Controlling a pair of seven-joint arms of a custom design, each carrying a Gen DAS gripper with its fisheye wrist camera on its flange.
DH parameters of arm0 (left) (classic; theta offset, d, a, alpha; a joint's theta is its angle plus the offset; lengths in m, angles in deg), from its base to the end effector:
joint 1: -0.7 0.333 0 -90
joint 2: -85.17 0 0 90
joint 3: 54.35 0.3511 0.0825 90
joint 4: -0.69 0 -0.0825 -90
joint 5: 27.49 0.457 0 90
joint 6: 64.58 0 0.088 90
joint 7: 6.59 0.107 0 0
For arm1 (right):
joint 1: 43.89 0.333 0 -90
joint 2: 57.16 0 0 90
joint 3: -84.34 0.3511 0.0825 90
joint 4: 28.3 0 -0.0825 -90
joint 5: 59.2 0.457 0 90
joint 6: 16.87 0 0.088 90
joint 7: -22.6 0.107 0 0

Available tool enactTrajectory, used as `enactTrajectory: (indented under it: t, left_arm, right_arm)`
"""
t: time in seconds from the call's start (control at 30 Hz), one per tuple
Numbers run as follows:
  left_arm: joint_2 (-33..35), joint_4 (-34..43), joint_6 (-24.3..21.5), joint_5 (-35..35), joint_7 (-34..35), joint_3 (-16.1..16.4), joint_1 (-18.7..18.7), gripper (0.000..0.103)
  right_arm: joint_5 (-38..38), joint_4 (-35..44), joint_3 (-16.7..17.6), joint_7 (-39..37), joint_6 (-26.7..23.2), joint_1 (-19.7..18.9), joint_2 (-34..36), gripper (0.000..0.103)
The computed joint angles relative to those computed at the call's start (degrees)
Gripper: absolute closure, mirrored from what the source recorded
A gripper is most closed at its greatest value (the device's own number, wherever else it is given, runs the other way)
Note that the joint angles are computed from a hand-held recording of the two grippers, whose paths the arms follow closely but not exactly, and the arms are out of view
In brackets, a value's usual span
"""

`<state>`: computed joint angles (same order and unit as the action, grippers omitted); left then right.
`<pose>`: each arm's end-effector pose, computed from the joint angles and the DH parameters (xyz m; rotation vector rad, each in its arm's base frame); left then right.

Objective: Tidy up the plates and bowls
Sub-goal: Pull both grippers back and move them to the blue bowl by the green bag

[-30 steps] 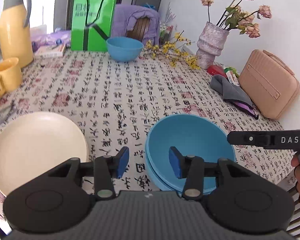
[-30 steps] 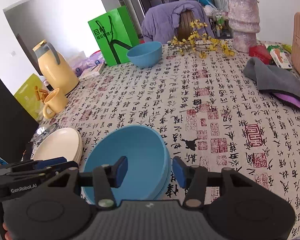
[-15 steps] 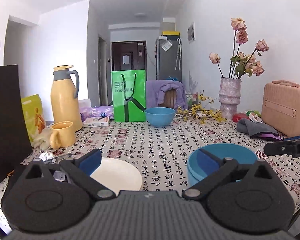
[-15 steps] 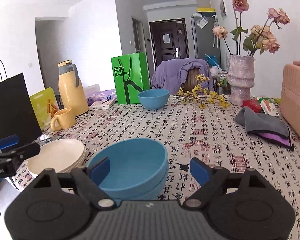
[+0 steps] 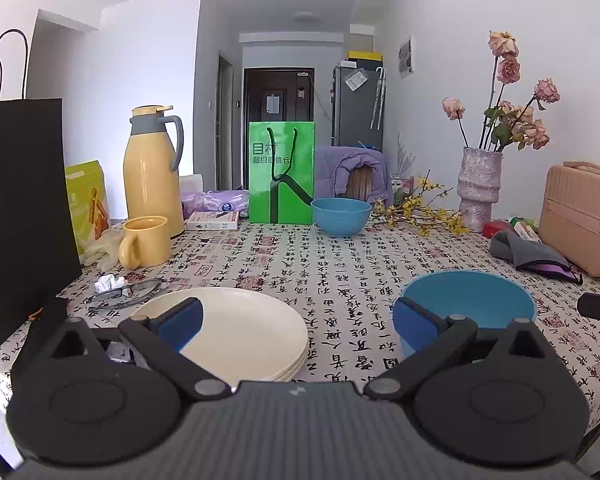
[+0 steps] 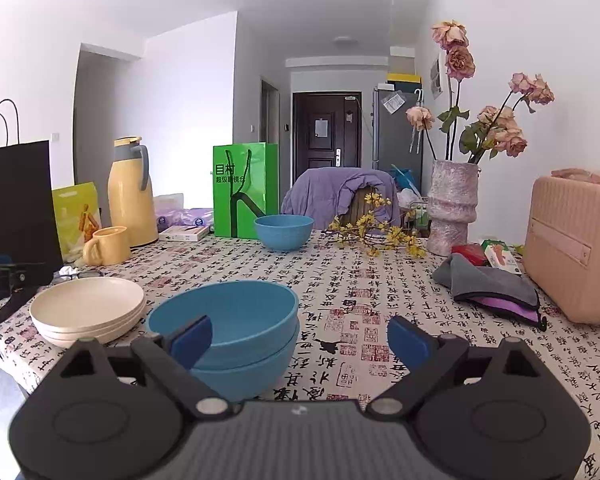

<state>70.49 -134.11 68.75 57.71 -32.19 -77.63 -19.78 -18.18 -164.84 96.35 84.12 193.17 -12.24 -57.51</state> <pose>0.4039 -0.3707 0.4555 -1.5708 1.2795 -0.9201 0.4642 0.3255 0.4447 -1.6789 1.1249 -0.7564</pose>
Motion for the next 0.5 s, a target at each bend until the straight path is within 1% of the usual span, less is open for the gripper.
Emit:
enactTrajectory:
  t: [0.07, 0.1, 0.13, 0.17, 0.23, 0.27, 0.3, 0.37, 0.4, 0.43, 0.47, 0.5]
  left_arm:
    - [1.0, 1.0, 0.9, 0.2, 0.7, 0.5, 0.4, 0.000]
    - [1.6, 1.6, 1.2, 0.5, 0.9, 0.8, 0.7, 0.000]
    - [2.1, 2.2, 1.6, 0.8, 1.2, 1.2, 0.9, 0.000]
    - [2.7, 2.9, 2.1, 1.3, 1.5, 1.6, 1.2, 0.000]
    - [4.1, 4.6, 3.7, 2.2, 2.3, 2.6, 2.0, 0.000]
    - [4.9, 5.8, 5.3, 3.0, 2.7, 3.5, 2.6, 0.000]
    - [5.7, 6.8, 7.2, 3.6, 3.1, 4.3, 3.2, 0.000]
    - [7.6, 9.6, 10.6, 4.1, 4.9, 5.8, 4.4, 0.000]
    - [8.5, 10.9, 12.1, 4.5, 5.6, 6.5, 5.0, 0.000]
    - [9.8, 12.7, 13.8, 4.7, 6.7, 7.2, 5.6, 0.000]
    - [10.9, 14.3, 15.2, 4.6, 7.6, 7.9, 6.1, 0.000]
    - [12.5, 16.4, 17.2, 4.1, 9.0, 8.8, 6.8, 0.000]
  right_arm:
    - [-4.4, 0.2, -1.0, 6.0, -1.7, -1.0, 0.1, 0.006]
    - [-5.2, 0.7, -1.3, 7.4, -2.0, -1.4, 0.5, 0.001]
    - [-4.9, 1.5, -1.5, 7.8, -1.8, -1.7, 1.2, 0.000]
    - [-5.0, 2.4, -1.7, 7.6, -1.6, -2.0, 1.9, 0.000]
    - [-9.1, 4.0, -2.5, 10.0, -1.9, -3.3, 3.3, 0.000]
    - [-12.9, 5.2, -2.9, 12.0, -2.5, -4.3, 4.3, 0.000]
    - [-15.0, 6.5, -3.3, 12.7, -3.1, -5.0, 5.1, 0.000]
    - [-17.8, 10.4, -3.9, 12.9, -6.1, -6.2, 7.1, 0.000]
    - [-20.4, 12.1, -3.8, 14.4, -7.6, -7.4, 8.1, 0.000]
    - [-23.9, 14.8, -3.4, 16.4, -10.3, -9.2, 9.5, 0.000]
    - [-28.4, 17.4, -1.7, 19.3, -13.0, -12.2, 10.9, 0.000]
    - [-33.2, 20.2, 1.4, 22.1, -15.5, -16.5, 12.7, 0.000]
